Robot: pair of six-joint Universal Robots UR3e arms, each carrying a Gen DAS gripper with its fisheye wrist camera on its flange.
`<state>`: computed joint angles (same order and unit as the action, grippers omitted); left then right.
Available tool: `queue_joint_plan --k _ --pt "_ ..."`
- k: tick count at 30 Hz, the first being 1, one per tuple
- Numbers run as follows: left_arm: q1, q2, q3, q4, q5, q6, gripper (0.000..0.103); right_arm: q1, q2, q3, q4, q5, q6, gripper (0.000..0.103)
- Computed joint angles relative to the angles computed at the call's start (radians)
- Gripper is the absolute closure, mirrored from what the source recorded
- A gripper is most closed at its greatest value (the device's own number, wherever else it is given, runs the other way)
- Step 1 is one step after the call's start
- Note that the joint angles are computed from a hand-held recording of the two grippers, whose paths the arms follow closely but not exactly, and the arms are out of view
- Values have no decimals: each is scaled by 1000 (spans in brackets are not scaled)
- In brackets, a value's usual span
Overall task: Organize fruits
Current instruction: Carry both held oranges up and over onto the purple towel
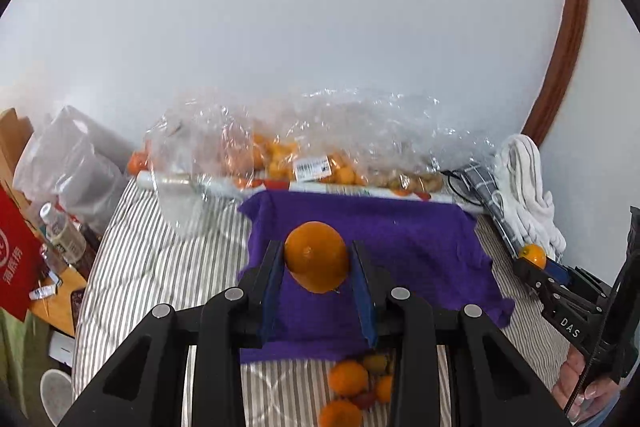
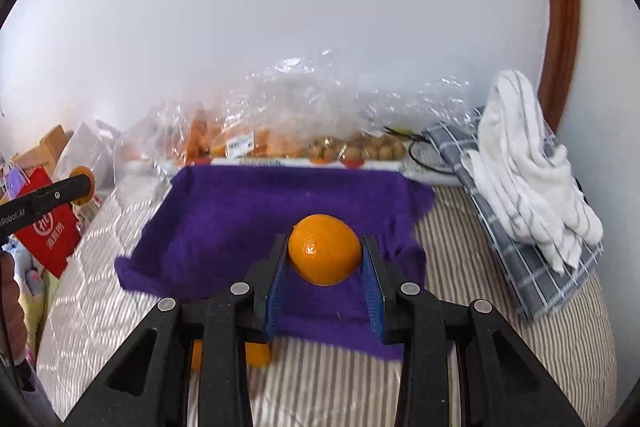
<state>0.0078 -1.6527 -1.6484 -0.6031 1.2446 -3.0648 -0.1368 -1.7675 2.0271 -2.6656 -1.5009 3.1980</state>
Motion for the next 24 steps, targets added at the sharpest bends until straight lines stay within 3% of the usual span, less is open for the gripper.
queue_joint_plan --k 15,19,24 --pt "-146 -530 669 -175 132 -81 72 -47 458 -384 -51 60 -60 68" --pt "-172 -629 746 -190 183 -76 72 -66 521 -376 -70 66 -79 68" --pt "-175 -708 770 -199 183 -65 72 -86 567 -365 -106 74 -70 68"
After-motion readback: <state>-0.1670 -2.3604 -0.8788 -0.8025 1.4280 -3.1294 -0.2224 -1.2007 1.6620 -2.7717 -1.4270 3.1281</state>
